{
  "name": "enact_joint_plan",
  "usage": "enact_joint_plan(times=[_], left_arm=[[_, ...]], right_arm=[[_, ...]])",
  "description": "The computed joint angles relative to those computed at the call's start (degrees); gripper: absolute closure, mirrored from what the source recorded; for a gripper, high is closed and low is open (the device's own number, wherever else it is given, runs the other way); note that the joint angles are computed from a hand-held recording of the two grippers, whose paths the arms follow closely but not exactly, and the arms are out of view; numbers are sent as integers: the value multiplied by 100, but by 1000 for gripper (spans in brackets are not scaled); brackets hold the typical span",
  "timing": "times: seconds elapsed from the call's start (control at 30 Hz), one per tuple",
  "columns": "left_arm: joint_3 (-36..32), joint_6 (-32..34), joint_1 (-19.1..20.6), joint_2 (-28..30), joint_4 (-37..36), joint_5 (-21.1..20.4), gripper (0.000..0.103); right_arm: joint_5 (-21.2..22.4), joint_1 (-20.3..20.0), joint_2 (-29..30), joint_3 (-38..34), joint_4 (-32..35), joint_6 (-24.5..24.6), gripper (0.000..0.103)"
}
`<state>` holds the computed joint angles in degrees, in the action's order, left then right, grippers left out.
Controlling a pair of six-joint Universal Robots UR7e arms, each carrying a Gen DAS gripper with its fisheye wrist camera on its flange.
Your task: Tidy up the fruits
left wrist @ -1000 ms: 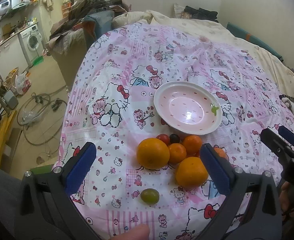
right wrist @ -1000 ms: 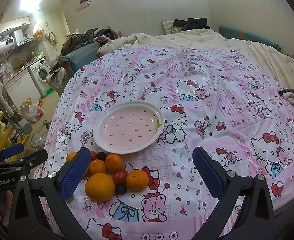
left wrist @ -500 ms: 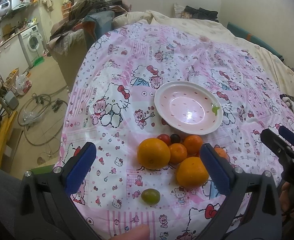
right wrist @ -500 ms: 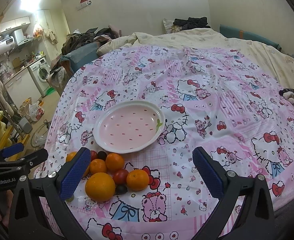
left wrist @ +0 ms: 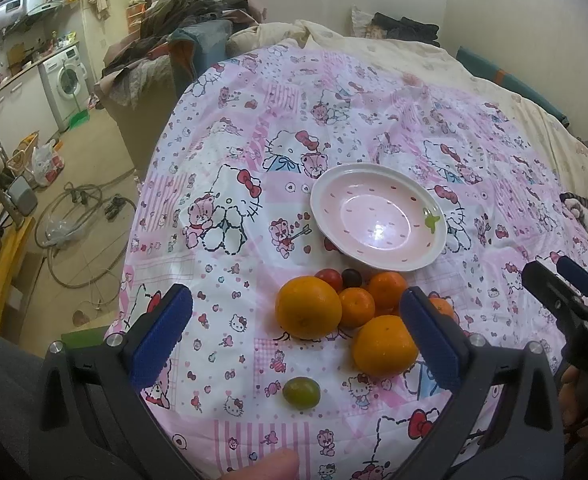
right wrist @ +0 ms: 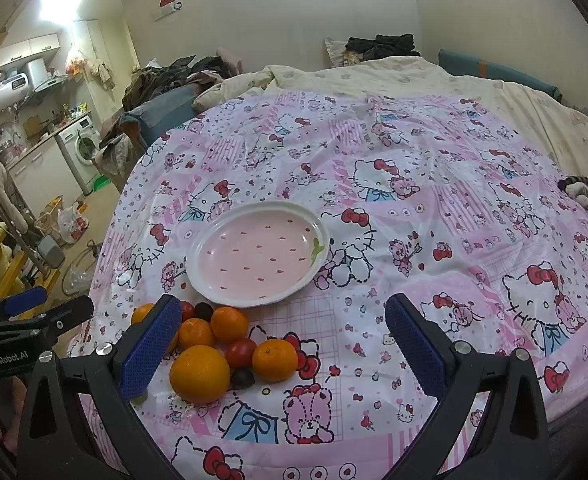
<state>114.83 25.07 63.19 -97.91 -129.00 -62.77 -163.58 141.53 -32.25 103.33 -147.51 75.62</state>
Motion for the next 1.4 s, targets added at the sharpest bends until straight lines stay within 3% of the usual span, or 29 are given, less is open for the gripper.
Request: enact_joint_plan(times=[1.4], left_arm=[[-54, -12, -17, 13, 35, 51, 1]], right_arm=[[21, 2, -29, 25, -50, 33, 0]])
